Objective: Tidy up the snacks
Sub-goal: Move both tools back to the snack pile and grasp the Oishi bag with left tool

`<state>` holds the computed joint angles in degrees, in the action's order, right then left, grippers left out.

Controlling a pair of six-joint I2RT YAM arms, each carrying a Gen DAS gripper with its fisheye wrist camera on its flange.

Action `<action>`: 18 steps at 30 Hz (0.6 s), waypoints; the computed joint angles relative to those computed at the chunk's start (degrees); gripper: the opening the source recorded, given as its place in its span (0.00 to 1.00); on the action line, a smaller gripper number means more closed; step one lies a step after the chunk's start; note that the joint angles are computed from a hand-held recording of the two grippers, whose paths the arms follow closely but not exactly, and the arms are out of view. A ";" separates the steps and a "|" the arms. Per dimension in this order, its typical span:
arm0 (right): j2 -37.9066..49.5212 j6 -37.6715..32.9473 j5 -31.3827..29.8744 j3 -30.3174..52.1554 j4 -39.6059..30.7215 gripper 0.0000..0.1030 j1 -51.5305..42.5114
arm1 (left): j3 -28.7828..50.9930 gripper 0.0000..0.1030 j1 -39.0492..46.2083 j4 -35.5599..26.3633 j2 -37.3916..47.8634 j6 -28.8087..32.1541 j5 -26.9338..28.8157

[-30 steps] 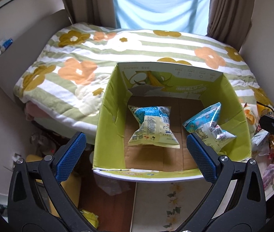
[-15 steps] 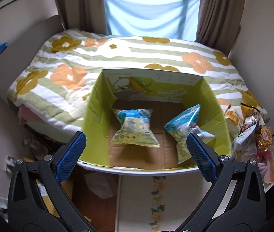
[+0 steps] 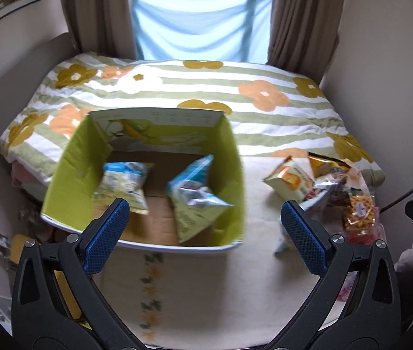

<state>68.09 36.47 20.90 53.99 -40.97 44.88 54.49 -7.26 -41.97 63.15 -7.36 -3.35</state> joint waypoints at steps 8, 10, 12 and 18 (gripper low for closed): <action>-10.43 -12.71 -11.86 -11.42 2.89 1.00 -15.83 | -1.26 1.00 -23.79 3.59 7.09 -19.65 -11.73; -11.27 -15.05 -14.60 -13.76 4.16 1.00 -19.27 | -1.58 1.00 -26.55 5.21 10.16 -22.82 -11.83; -11.46 -16.51 -16.99 -15.77 5.64 1.00 -22.06 | -2.36 1.00 -28.10 7.11 12.86 -25.19 -11.29; -8.26 -17.48 -20.94 -20.20 12.56 1.00 -26.02 | -4.28 0.99 -28.52 15.62 22.79 -27.27 -8.75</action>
<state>59.84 18.99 -0.03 33.80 -28.41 18.86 50.21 -35.78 -26.35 85.94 -34.63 -12.10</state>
